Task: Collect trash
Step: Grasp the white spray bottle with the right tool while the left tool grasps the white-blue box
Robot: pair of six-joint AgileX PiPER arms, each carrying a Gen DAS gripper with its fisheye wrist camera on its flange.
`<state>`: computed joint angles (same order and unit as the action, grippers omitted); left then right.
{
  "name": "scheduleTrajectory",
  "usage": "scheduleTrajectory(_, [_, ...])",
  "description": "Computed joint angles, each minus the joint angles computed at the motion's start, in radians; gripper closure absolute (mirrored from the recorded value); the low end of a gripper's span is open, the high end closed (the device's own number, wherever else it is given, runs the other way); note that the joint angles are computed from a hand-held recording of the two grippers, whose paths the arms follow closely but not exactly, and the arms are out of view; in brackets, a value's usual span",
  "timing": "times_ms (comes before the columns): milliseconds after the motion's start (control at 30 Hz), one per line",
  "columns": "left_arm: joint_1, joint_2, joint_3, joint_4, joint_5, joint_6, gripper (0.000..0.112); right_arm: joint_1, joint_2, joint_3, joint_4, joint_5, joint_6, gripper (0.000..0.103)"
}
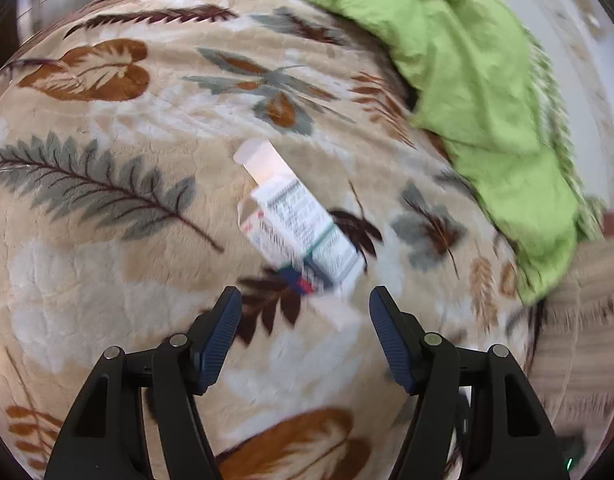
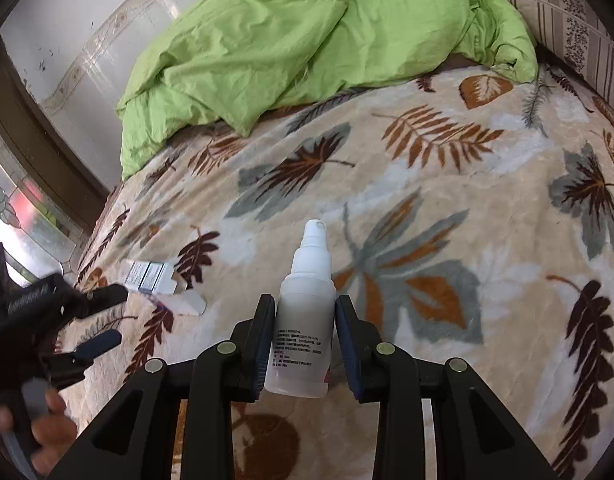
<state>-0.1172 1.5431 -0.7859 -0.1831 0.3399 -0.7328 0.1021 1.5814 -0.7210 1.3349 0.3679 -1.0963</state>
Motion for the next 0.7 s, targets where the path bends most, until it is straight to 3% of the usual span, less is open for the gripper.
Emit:
scheduleTrajectory(133, [0.027, 0.131, -0.123, 0.014, 0.073, -0.126, 0.047, -0.065, -0.008, 0.004, 0.041, 0.060, -0.045, 0.070])
scheduleTrajectory(233, [0.015, 0.204, -0.207, 0.112, 0.117, -0.272, 0.047, -0.110, -0.006, 0.001, 0.042, 0.122, -0.050, 0.070])
scheduleTrajectory(467, [-0.023, 0.343, -0.398, 0.283, 0.275, -0.332, 0.047, -0.143, -0.003, -0.005, 0.041, 0.152, -0.050, 0.070])
scheduleTrajectory(600, [-0.046, 0.320, -0.359, 0.368, 0.245, -0.341, 0.064, -0.139, -0.009, -0.002, 0.048, 0.146, -0.057, 0.070])
scheduleTrajectory(700, [-0.055, 0.274, -0.279, 0.415, 0.171, -0.338, 0.067, -0.132, -0.008, -0.002, 0.054, 0.132, -0.062, 0.070])
